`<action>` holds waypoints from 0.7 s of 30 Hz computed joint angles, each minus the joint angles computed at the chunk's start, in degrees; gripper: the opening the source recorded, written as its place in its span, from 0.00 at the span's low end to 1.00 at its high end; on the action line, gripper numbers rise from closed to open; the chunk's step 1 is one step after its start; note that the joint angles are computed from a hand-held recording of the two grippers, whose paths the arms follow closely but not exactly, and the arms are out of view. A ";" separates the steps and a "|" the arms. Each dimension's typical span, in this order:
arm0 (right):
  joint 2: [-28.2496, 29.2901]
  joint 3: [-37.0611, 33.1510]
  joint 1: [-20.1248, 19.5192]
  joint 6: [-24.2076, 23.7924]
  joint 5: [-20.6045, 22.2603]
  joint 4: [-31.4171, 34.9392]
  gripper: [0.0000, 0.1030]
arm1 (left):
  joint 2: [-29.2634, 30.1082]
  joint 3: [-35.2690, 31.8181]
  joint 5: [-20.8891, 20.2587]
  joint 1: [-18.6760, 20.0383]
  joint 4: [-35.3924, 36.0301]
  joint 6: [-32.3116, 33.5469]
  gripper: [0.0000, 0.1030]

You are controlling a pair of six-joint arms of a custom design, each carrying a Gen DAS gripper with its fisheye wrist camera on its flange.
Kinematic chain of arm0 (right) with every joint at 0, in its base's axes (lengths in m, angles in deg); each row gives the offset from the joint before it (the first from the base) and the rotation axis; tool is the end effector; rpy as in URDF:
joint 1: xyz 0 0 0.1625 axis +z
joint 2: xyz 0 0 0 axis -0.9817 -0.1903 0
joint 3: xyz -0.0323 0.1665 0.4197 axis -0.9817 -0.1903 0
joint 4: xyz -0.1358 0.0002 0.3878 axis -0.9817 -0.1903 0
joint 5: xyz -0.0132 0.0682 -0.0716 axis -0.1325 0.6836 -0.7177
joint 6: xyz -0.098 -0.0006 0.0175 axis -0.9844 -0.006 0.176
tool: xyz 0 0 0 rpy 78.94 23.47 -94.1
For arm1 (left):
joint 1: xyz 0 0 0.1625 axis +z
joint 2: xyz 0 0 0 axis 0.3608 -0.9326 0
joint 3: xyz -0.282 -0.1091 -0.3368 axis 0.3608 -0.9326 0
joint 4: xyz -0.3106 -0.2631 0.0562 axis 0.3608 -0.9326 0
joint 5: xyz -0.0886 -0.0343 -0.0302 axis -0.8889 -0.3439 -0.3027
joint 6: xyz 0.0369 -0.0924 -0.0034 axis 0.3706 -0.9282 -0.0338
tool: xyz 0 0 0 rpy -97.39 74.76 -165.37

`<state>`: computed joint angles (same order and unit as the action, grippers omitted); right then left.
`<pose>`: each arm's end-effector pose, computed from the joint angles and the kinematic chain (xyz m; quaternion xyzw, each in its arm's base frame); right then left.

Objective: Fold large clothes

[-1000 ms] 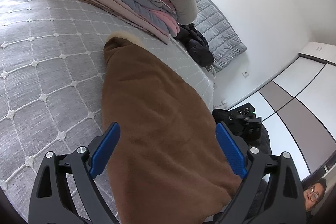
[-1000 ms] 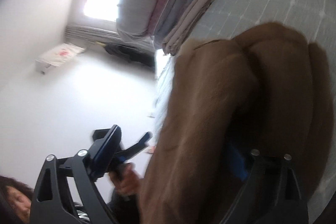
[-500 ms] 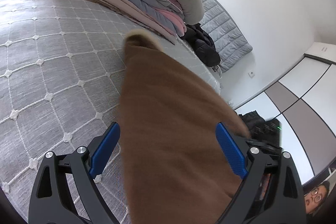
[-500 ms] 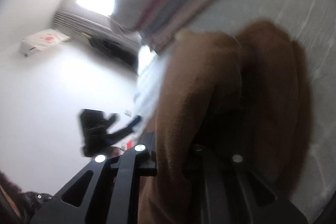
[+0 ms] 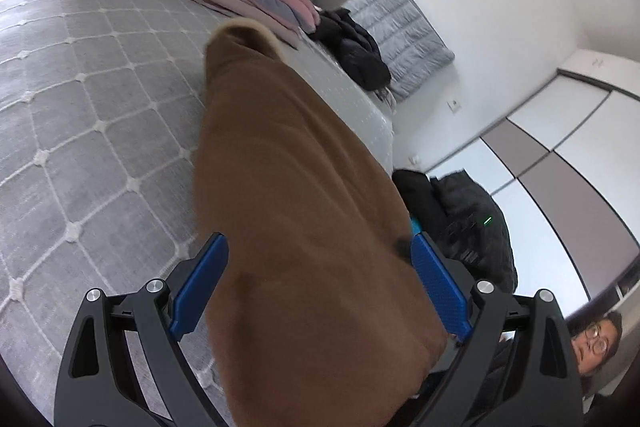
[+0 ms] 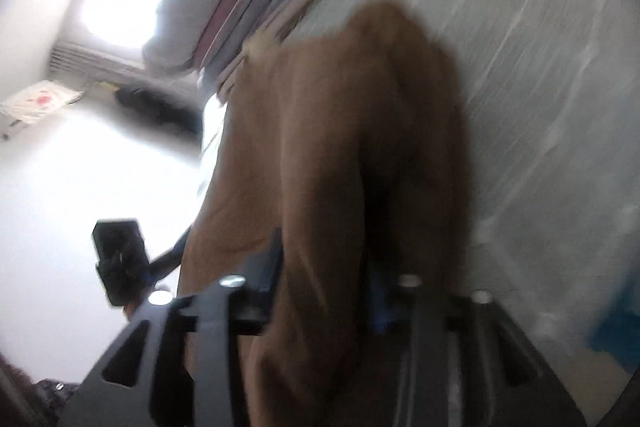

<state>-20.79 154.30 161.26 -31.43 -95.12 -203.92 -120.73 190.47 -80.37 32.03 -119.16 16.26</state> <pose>0.0937 -0.4210 0.2813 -0.0545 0.9724 -0.2227 0.0433 -0.1570 -0.4541 0.2218 -0.1515 -0.9478 0.2729 0.0657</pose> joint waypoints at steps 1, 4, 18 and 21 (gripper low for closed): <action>-1.37 0.30 1.95 2.25 -2.39 -3.31 0.61 | 0.28 0.05 -0.48 0.04 0.18 -0.09 0.86; -1.03 -0.56 7.83 8.21 -1.94 -12.19 0.73 | 1.38 0.23 -0.11 -0.25 -0.16 -0.96 0.88; 24.97 -5.09 1.42 15.89 6.26 -42.97 0.36 | -3.31 1.85 -1.22 0.09 0.64 -0.36 0.89; 20.05 -3.59 2.61 16.00 4.64 -36.67 0.39 | -5.92 3.16 -0.13 -0.08 -0.28 0.11 0.89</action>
<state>-0.74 150.71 163.87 -15.43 -90.48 -240.60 -126.65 193.63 -80.49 31.95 -119.45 16.37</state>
